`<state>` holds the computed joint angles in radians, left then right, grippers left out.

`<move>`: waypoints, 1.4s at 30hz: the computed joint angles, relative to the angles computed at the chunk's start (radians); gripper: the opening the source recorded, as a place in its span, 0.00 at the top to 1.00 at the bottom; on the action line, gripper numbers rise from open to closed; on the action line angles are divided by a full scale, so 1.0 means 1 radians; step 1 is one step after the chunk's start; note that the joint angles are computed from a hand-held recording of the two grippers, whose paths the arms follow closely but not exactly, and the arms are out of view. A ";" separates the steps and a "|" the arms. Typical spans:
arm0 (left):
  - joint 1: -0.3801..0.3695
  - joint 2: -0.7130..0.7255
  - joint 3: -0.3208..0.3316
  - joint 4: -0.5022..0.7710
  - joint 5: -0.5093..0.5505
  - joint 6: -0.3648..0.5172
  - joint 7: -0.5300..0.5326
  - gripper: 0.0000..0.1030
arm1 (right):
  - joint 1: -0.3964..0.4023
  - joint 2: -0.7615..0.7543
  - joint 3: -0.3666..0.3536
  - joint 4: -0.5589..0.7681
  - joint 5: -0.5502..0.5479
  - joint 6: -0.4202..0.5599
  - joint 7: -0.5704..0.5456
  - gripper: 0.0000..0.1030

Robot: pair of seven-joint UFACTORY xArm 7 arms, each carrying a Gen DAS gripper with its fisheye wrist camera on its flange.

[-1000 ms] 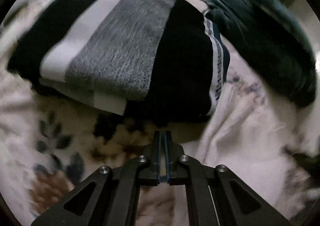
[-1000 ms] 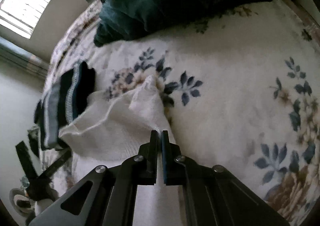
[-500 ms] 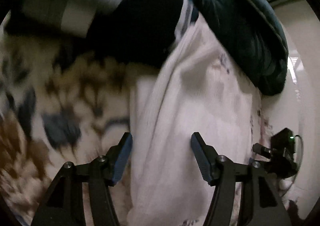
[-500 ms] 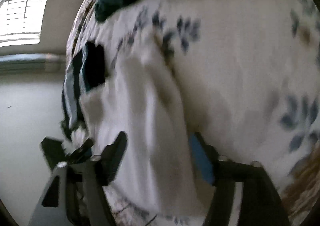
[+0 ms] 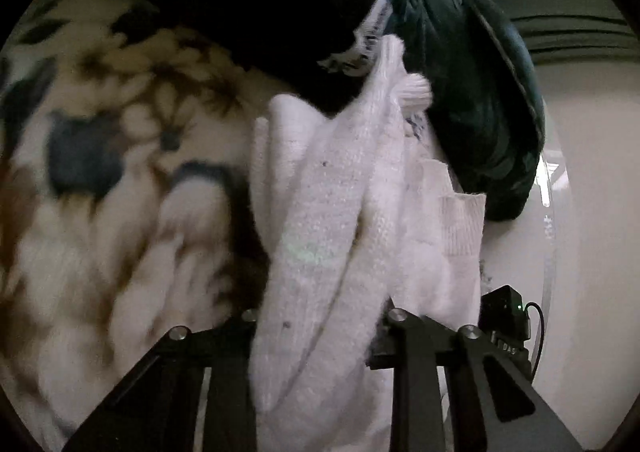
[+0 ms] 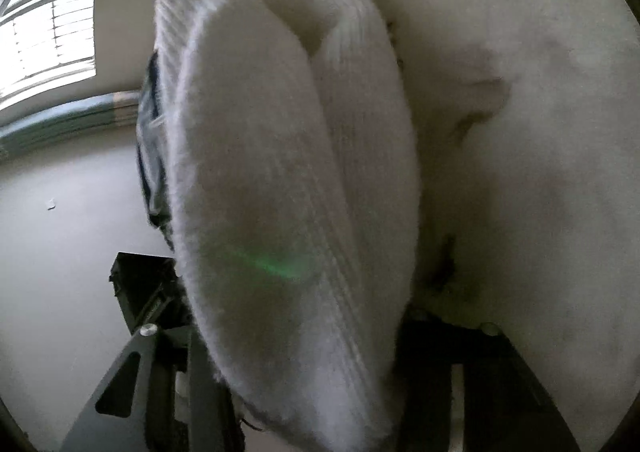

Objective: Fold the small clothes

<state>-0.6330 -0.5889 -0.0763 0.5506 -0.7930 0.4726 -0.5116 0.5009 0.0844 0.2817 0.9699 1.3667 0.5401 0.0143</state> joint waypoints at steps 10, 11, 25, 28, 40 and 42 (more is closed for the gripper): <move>0.005 -0.302 -0.115 -0.115 0.137 0.396 -0.356 0.64 | 0.077 -0.264 0.003 -0.205 -0.339 0.240 0.416 0.37; 0.026 -0.330 -0.126 -0.112 0.167 0.416 -0.392 0.59 | 0.079 -0.274 0.000 -0.205 -0.394 0.249 0.451 0.37; 0.141 0.219 -0.185 0.309 0.588 0.367 -0.069 0.74 | 0.025 -0.100 -0.004 0.175 -1.144 0.239 0.659 0.46; 0.124 0.203 -0.174 0.272 0.561 0.335 -0.030 0.96 | 0.038 -0.057 -0.003 0.222 -1.186 0.293 0.663 0.95; 0.173 -0.078 -0.128 0.071 0.481 0.261 -0.247 0.97 | 0.018 -0.160 -0.013 0.112 -1.255 0.159 0.789 0.95; 0.168 -0.023 -0.109 0.064 0.467 0.230 -0.228 0.97 | 0.017 -0.109 -0.011 0.154 -1.284 0.164 0.786 0.95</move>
